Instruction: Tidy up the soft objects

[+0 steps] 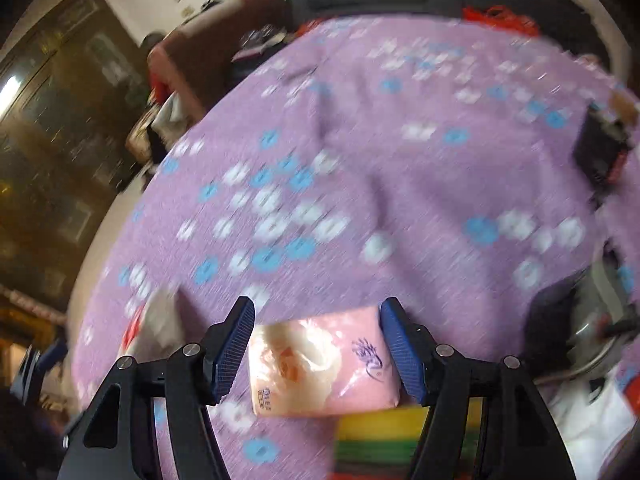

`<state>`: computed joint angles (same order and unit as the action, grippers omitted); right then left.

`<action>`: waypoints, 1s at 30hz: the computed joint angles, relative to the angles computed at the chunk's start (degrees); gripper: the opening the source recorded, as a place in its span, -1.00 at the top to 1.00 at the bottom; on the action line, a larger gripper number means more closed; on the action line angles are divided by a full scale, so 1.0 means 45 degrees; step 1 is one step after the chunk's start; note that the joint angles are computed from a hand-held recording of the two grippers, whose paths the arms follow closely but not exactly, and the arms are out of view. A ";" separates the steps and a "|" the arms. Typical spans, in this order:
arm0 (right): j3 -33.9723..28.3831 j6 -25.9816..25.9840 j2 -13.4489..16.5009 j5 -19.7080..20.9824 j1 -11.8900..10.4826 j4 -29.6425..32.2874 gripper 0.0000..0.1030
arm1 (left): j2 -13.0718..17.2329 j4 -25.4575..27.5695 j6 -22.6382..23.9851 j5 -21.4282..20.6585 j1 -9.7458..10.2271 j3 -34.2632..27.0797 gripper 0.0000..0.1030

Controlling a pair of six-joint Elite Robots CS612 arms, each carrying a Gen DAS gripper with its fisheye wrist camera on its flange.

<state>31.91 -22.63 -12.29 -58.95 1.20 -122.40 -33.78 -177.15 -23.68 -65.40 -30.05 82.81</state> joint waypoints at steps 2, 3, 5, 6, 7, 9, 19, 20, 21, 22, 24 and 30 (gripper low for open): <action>0.0954 -0.1139 -0.0619 0.0479 -0.0085 0.1457 -0.37 | -0.0069 -0.0222 -0.0009 0.0040 0.0051 0.0178 -0.68; 0.1486 -0.1572 -0.0945 0.0401 -0.0098 0.1634 -0.37 | -0.0100 -0.0359 0.0030 0.0025 0.0073 0.0265 -0.68; 0.2613 -0.2394 -0.1615 0.0637 -0.0178 0.1650 -0.38 | -0.0128 -0.0552 0.0040 -0.0055 0.0136 0.0357 -0.70; 0.3141 -0.2695 -0.1893 0.0715 -0.0190 0.1241 -0.37 | -0.0116 -0.0596 0.0034 -0.0196 0.0190 0.0334 -0.70; 0.3780 -0.3241 -0.2253 0.0412 -0.0140 0.0299 -0.37 | -0.0096 -0.0563 0.0027 -0.0301 0.0226 0.0272 -0.70; 0.4622 -0.3962 -0.2614 -0.0045 -0.0029 -0.1641 -0.50 | -0.0006 -0.0371 0.0078 -0.0354 0.0273 -0.0005 -0.70; 0.2889 -0.7944 -0.1617 -0.1793 0.0623 -0.0872 -0.64 | 0.0451 0.1130 0.1475 -0.1440 0.0557 -0.1276 -0.76; 0.2946 -0.8051 -0.1628 -0.1893 0.0636 -0.0889 -0.65 | 0.0463 0.1197 0.1402 -0.1565 0.0599 -0.1294 -0.76; 0.2712 -0.8134 -0.1513 -0.1925 0.0649 -0.0630 -0.65 | 0.0463 0.1255 0.1317 -0.1711 0.0638 -0.1293 -0.76; 0.2543 -0.8081 -0.1426 -0.1942 0.0656 -0.0388 -0.65 | 0.0468 0.1277 0.1272 -0.1892 0.0673 -0.1301 -0.76; 0.2595 -0.7808 -0.1410 -0.2033 0.0649 -0.0219 -0.65 | 0.0478 0.1250 0.1334 -0.1981 0.0689 -0.1328 -0.76; 0.3872 -0.7667 -0.1761 -0.2596 0.0775 -0.2676 -0.64 | 0.0689 0.1570 0.1980 -0.2115 0.0659 -0.1859 -0.76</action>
